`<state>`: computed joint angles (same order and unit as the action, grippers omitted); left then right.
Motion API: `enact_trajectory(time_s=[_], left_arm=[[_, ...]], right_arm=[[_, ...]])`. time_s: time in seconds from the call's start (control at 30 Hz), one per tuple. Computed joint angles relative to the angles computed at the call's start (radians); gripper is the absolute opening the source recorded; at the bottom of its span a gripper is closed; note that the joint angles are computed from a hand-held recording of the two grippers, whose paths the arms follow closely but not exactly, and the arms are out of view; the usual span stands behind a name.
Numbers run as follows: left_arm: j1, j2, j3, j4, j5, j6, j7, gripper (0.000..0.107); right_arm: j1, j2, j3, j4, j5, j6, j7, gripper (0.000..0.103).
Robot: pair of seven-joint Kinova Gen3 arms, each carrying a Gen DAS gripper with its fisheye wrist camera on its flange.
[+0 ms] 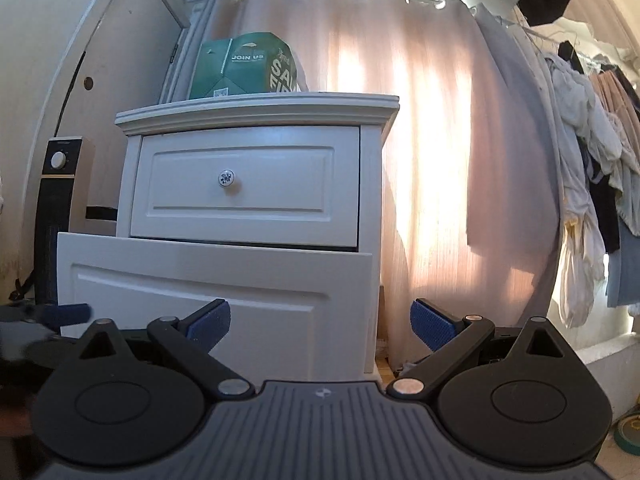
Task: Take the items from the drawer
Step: 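Move the left gripper to the open drawer front and close its fingers, then push the lower drawer shut with the closed left gripper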
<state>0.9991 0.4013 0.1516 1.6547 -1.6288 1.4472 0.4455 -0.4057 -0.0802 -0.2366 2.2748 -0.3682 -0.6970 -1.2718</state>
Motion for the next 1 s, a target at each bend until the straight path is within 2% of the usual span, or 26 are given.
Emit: enact_trajectory(time_s=[0.1,0.23,0.33,0.43,0.5,0.53,0.63,0.73,0.87,1.0], left_arm=[[-0.002,0.028,-0.011,-0.041,0.007,0.008,-0.001,0.103],[0.000,0.047,-0.031,-0.065,0.013,0.006,0.018,0.103],[0.009,0.068,-0.047,-0.083,0.011,0.025,0.001,0.094],[0.009,0.079,-0.056,-0.113,0.037,0.027,-0.023,0.067],[0.006,0.077,-0.061,-0.124,0.057,0.014,-0.020,0.039],[0.004,0.073,-0.063,-0.124,0.066,0.005,-0.017,0.021],[0.006,0.074,-0.069,-0.129,0.081,0.000,-0.022,0.017],[0.009,0.071,-0.073,-0.125,0.081,-0.008,-0.022,0.006],[0.000,0.056,-0.067,-0.131,0.099,-0.031,-0.029,0.004],[0.000,0.055,-0.069,-0.148,0.116,-0.034,-0.048,0.004]], right_arm=[[0.004,-0.005,0.013,0.005,0.039,0.013,-0.027,0.103],[0.020,-0.015,0.047,0.010,0.164,0.051,-0.126,0.103],[0.033,-0.019,0.047,0.016,0.185,0.053,-0.142,0.103],[0.044,-0.020,0.057,0.018,0.223,0.056,-0.178,0.103],[0.050,-0.018,0.062,0.019,0.246,0.052,-0.198,0.103],[0.053,-0.016,0.065,0.020,0.258,0.050,-0.209,0.103],[0.059,-0.010,0.078,0.028,0.311,0.033,-0.257,0.103],[0.067,-0.002,0.085,0.033,0.346,0.024,-0.289,0.103],[0.073,0.008,0.093,0.043,0.384,-0.001,-0.334,0.103],[0.083,0.012,0.100,0.080,0.416,-0.111,-0.381,0.103]])
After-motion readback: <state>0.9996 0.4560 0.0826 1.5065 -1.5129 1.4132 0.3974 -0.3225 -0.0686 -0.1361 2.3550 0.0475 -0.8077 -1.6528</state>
